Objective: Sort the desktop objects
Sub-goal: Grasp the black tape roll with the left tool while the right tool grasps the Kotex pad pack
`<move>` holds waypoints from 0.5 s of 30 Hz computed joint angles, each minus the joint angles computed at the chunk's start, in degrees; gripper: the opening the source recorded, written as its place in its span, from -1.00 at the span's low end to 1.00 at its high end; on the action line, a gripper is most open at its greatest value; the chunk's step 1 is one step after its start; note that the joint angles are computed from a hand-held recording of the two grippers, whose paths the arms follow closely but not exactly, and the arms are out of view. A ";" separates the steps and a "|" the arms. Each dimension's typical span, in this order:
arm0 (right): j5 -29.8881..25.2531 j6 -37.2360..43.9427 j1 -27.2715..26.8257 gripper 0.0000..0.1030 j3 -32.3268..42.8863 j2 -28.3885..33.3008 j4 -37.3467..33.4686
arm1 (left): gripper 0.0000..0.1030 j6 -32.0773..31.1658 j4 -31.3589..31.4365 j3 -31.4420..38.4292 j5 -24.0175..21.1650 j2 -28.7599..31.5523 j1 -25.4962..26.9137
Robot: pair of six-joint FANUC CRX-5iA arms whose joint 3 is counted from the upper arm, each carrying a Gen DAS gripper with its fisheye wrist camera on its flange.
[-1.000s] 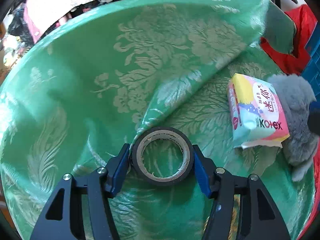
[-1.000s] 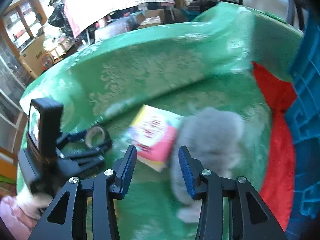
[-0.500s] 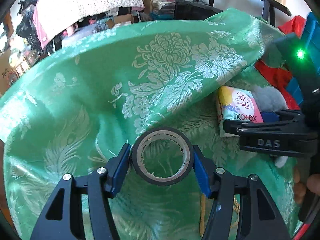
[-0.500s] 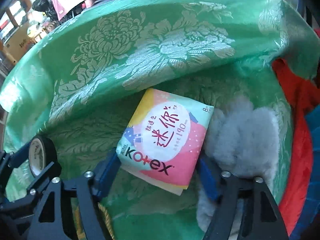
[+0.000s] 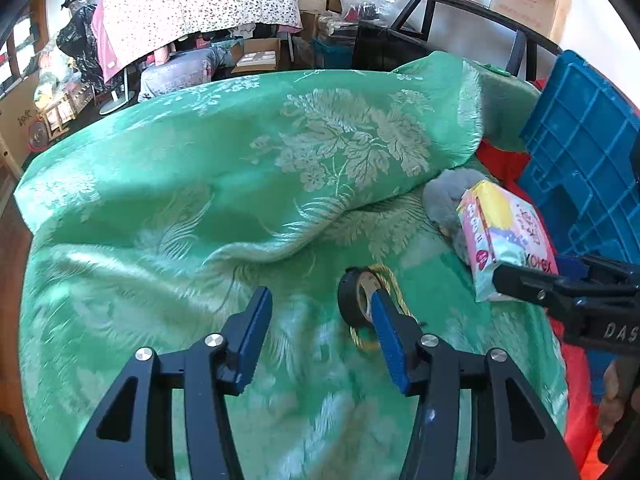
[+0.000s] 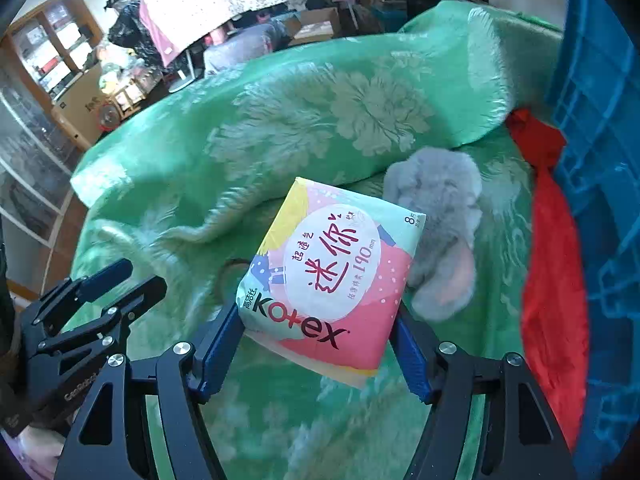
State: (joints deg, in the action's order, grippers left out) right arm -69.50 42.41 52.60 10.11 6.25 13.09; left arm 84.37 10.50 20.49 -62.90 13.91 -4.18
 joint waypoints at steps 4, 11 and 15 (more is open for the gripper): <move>-2.10 -0.82 1.30 0.36 0.38 -1.85 0.25 | -0.01 0.87 1.32 -2.02 -2.34 -2.22 0.87; -3.91 -0.98 1.83 0.36 -4.91 -5.75 0.86 | 0.17 2.97 -1.06 1.20 -3.49 2.04 -1.84; -2.78 0.22 -0.14 0.36 -6.96 -5.47 -0.96 | 0.18 4.31 -2.93 5.74 -4.24 8.14 -3.02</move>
State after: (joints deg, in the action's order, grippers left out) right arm -72.28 42.63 52.46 3.15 0.78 12.14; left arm 88.68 7.57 26.23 -67.14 22.05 -7.20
